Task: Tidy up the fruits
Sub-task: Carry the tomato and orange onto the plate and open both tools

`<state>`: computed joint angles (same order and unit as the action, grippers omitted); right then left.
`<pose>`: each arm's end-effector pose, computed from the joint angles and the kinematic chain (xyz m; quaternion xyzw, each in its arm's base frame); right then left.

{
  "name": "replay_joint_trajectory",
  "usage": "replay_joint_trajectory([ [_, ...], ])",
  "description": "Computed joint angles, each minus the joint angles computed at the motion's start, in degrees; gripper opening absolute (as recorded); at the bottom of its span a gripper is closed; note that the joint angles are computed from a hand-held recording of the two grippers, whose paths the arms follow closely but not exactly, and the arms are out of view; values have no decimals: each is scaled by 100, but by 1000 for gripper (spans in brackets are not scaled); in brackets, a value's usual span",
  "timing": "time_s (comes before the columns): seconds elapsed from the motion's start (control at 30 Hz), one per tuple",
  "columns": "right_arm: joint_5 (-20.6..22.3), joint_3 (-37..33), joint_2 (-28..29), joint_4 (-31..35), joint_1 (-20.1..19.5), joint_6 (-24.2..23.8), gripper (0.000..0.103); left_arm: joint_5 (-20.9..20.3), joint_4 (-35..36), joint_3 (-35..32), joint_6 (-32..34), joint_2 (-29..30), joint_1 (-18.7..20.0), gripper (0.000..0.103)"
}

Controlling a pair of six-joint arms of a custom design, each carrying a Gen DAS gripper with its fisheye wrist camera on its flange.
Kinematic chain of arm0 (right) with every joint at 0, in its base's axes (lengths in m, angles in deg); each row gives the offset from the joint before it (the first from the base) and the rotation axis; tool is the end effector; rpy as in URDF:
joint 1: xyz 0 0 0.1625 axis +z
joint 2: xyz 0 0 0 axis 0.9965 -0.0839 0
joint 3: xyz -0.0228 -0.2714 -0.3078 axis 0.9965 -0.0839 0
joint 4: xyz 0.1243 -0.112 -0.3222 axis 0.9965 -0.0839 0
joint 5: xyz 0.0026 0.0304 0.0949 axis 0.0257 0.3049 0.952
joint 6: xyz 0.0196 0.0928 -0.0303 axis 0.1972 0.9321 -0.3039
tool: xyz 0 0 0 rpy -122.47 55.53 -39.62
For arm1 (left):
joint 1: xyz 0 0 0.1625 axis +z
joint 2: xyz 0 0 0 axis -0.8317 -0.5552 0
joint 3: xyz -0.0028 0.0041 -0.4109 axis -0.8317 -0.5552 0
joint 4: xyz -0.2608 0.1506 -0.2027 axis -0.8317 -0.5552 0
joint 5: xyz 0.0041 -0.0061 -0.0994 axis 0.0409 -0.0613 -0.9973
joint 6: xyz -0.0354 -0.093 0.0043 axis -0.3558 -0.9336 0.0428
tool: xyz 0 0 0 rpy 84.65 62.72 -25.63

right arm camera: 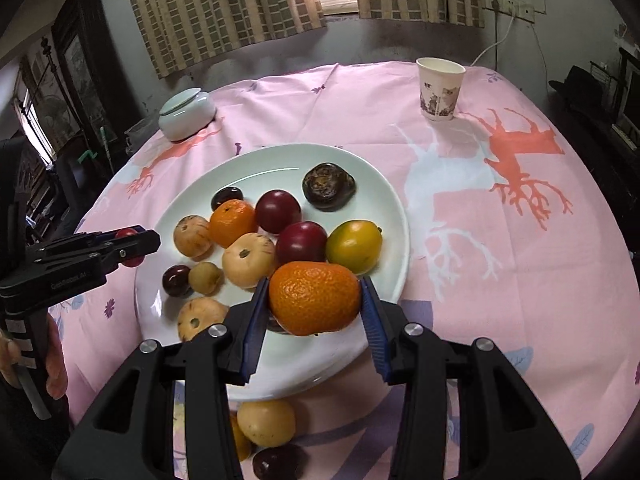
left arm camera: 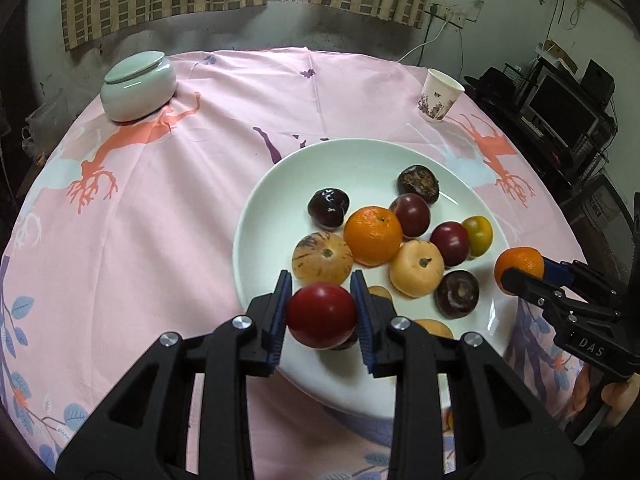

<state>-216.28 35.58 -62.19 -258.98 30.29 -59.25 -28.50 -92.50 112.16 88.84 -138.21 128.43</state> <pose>0.3848 -0.6556 0.0112 0.0714 -0.8943 0.3452 0.2755 -0.0551 -0.7486 0.3681 0.2846 0.9102 -0.1961 0.2283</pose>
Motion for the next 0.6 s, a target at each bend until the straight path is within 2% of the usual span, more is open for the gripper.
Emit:
replay_joint_trajectory([
  [0.2,-109,-217,126,121,-57,-69,46,-4,224,-331,-133,224,82,31],
  [0.23,-131,-256,147,125,-51,-120,53,-9,224,-370,-160,247,89,32],
  [0.27,-177,-297,184,38,-29,-199,62,-41,216,-378,-181,242,91,41],
  [0.3,-248,-304,212,-115,2,-293,66,-92,220,-379,-200,218,90,50],
  [0.33,-303,-293,220,-261,36,-394,66,-143,121,-296,-176,148,79,65],
  [0.37,-354,-242,192,-361,82,-480,66,-191,-45,-146,-116,39,60,72],
  [0.43,-450,-34,60,-486,179,-510,66,-249,-183,102,-54,-178,12,76],
  [0.5,-432,332,-149,-616,259,-425,68,-436,-250,415,-81,-469,-11,86],
  [0.53,-403,623,-299,-682,308,-324,72,-547,-351,643,-70,-649,-15,90],
  [0.6,-426,1167,-525,-915,405,-184,87,-691,-625,1226,12,-1061,-40,92],
])
